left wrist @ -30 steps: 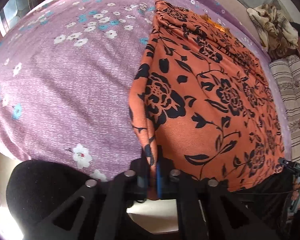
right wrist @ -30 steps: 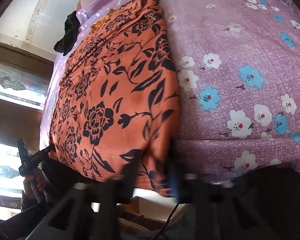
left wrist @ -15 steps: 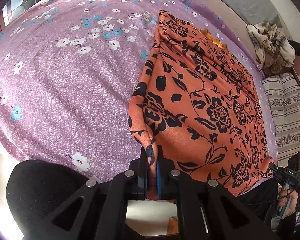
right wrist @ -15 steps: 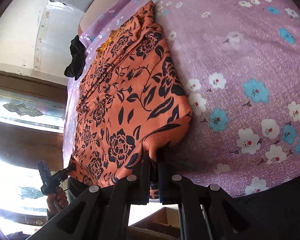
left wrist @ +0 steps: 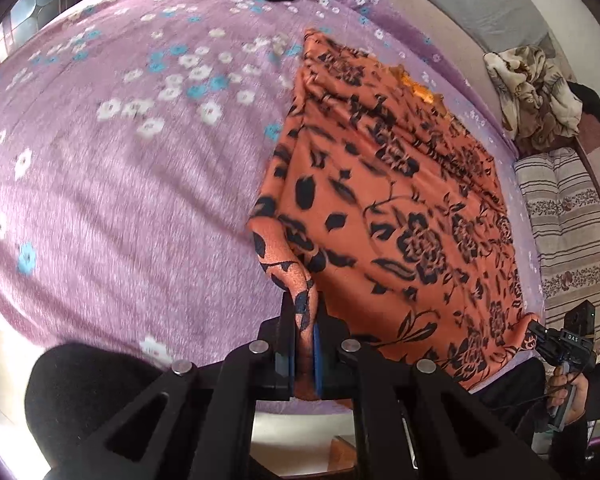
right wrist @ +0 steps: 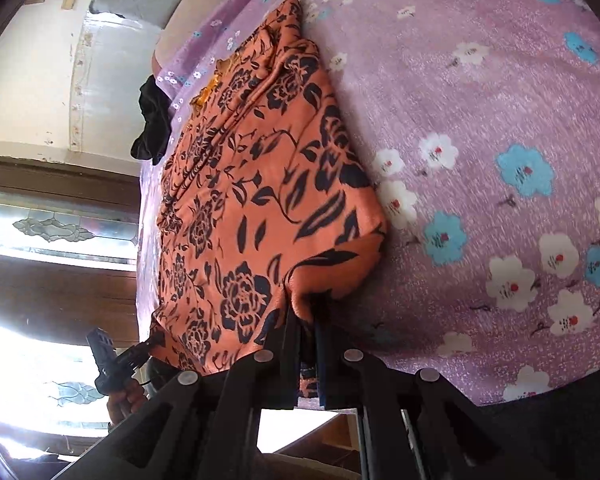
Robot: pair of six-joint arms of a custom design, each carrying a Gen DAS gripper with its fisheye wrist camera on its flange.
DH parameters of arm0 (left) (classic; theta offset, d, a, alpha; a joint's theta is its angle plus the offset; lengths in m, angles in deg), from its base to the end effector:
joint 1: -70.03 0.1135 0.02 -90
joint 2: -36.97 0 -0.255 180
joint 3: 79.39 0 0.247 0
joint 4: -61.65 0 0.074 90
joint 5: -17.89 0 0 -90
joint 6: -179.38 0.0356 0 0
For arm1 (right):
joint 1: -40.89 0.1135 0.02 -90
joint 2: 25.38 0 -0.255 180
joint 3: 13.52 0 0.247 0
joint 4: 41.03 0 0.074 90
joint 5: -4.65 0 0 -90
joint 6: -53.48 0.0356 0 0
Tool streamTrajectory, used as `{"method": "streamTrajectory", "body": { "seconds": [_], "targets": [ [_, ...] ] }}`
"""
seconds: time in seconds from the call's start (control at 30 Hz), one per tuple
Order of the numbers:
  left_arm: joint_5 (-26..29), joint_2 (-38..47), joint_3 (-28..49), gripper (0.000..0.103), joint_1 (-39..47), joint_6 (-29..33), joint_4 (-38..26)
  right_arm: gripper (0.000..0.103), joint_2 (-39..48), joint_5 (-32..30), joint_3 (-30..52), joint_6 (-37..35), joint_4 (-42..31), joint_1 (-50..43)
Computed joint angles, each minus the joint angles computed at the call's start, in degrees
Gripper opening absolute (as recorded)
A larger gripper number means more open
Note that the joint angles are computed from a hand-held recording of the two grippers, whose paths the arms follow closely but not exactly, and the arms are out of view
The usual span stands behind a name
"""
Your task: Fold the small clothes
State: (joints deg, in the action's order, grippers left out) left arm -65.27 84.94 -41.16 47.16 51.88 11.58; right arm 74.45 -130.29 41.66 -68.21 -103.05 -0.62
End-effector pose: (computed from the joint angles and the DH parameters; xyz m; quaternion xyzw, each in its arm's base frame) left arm 0.1344 -0.0613 0.1666 -0.1073 0.9579 -0.1805 0.1957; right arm 0.1745 -0.1209 0.0961 0.1335 0.9062 0.3835 0.1179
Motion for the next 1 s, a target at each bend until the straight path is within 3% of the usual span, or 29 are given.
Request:
{"method": "streamTrajectory", "body": {
  "seconds": [0.1,0.17,0.23,0.3,0.37,0.4,0.43,0.47,0.5,0.63,0.83,0.93,1.0],
  "targets": [
    [2.8,9.5,10.2,0.007,6.2,7.6,3.8,0.006,0.5,-6.7,7.1,4.6,-3.0,4.7],
    [5.6,18.8,18.5,0.007,10.6,10.9,8.2,0.006,1.9,-12.1,14.5,12.4,-0.7,9.4],
    [6.0,29.0,27.1,0.007,13.5,11.3,13.0,0.006,4.2,-16.4,21.9,27.0,9.3,13.6],
    [5.7,41.2,35.8,0.010,15.6,10.0,17.2,0.009,8.5,-14.6,28.6,42.4,22.9,17.3],
    [2.4,54.3,45.1,0.026,15.7,8.2,19.1,0.010,17.2,-11.3,37.5,53.0,29.8,20.6],
    [1.2,60.6,49.8,0.057,16.0,8.5,18.5,0.014,22.5,-8.7,43.5,53.1,28.8,22.2],
    [-0.5,66.5,54.9,0.070,16.0,7.7,16.1,0.025,27.4,-6.5,48.5,53.8,27.9,23.5],
    [-2.7,69.7,57.1,0.070,16.0,6.3,15.0,0.057,31.4,-4.9,51.9,54.4,26.6,24.4],
    [-2.8,71.2,57.7,0.070,16.4,5.8,15.1,0.068,33.2,-2.4,52.5,55.0,26.3,25.0],
    [-3.6,62.8,46.2,0.070,18.3,4.7,24.7,0.068,24.8,-0.1,36.1,53.4,37.4,23.7],
    [-2.4,41.8,24.4,0.075,16.7,3.5,31.7,0.068,5.8,-1.8,11.4,48.0,43.9,19.4],
    [-4.4,36.4,15.9,0.076,10.7,0.6,34.2,0.068,2.9,-2.6,3.9,48.4,44.3,19.4],
    [-5.5,37.8,13.5,0.077,7.2,-3.3,36.3,0.068,4.0,-2.1,1.5,50.7,46.7,20.9]
  ]
}}
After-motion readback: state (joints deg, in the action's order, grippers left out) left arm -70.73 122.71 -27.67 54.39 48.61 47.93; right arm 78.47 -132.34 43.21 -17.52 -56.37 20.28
